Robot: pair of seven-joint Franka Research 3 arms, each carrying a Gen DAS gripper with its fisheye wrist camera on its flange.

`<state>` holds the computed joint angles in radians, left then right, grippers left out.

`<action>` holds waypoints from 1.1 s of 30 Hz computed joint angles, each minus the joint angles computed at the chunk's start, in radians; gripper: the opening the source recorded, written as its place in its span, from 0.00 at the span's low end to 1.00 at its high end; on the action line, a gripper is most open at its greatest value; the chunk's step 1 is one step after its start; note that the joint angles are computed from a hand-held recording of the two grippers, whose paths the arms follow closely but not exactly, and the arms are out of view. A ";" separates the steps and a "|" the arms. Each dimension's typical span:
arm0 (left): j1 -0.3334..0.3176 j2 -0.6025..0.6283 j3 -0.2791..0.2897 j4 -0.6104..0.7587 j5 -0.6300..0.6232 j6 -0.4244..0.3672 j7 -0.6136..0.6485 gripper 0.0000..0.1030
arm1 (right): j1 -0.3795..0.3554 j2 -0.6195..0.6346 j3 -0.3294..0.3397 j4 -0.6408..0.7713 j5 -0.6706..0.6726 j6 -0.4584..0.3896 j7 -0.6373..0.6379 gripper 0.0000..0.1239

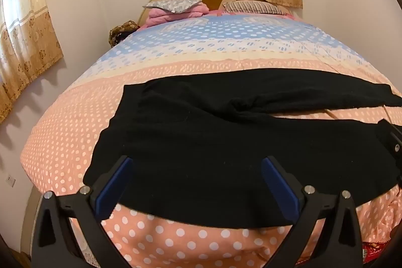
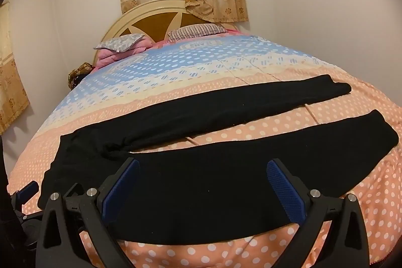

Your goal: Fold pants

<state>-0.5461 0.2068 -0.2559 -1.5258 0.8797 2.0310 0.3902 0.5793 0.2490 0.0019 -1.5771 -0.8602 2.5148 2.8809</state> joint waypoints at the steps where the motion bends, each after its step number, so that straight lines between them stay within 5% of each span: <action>1: 0.003 -0.003 0.001 -0.003 -0.004 0.003 0.002 1.00 | 0.000 0.002 0.001 0.004 0.005 -0.005 -0.005 0.82; 33: 0.023 -0.017 -0.002 -0.025 -0.031 0.013 0.010 1.00 | 0.008 0.016 -0.002 0.015 0.025 -0.010 -0.023 0.82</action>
